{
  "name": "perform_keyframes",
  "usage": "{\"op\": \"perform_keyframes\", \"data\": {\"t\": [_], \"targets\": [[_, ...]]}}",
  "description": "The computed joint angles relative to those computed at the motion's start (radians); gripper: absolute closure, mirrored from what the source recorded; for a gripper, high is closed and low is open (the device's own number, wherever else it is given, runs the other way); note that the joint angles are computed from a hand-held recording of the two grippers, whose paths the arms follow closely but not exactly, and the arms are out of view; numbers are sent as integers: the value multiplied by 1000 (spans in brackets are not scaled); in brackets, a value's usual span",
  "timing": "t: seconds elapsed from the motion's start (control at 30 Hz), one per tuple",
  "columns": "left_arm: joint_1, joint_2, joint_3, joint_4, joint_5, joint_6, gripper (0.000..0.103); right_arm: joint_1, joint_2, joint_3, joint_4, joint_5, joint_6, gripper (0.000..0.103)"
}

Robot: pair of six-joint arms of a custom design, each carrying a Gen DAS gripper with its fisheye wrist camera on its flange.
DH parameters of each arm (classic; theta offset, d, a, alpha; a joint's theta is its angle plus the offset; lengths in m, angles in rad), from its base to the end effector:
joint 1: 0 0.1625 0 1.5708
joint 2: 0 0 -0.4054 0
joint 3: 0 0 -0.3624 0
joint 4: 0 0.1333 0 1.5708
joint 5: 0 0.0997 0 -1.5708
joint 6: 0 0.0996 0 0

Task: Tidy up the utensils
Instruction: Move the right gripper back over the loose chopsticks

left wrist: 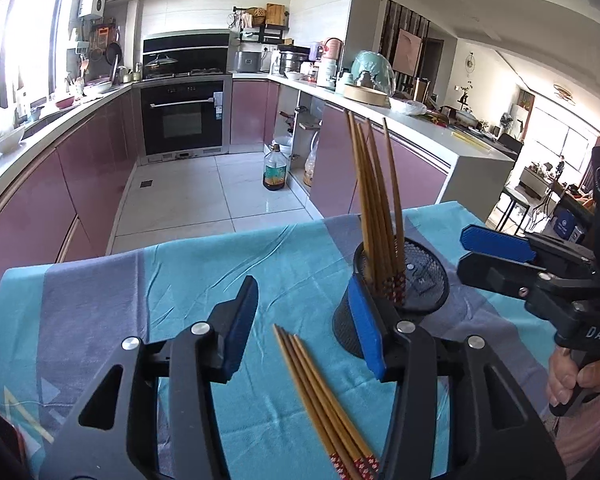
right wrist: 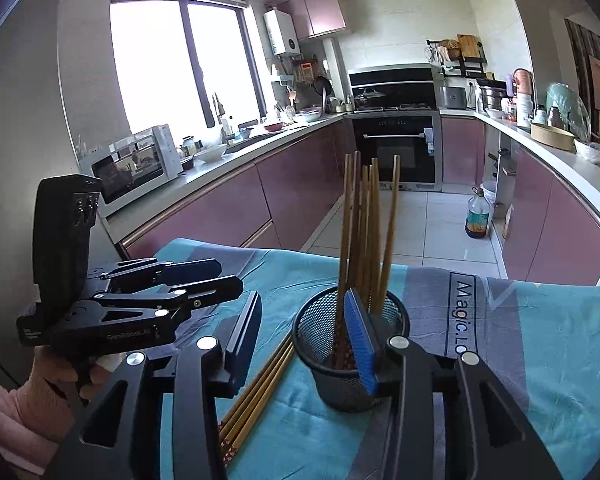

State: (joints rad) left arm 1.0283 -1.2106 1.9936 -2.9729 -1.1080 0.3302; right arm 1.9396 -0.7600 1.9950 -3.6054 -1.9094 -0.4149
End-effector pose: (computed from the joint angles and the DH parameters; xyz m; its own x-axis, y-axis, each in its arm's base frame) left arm -0.1228 -0.5480 0.2715 -0.7151 0.4533 -0.5321 0.6896 0.5819 -0.4311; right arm 0.2918 -0.4770 0.1056 -0.7825 -0.3699 0.5009 -0.6192 0.5475 -0.5629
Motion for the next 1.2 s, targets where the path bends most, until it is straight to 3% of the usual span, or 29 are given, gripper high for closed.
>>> {"op": "perform_keyframes", "data": {"t": [0.47,1.2], "targets": [[90,-77,146,37,57,-19,54,-30,112,17,125,-7,101,59],[89,-49,201,51,45,-44,51,-6,204,-45,167,-128,139,66]]}}
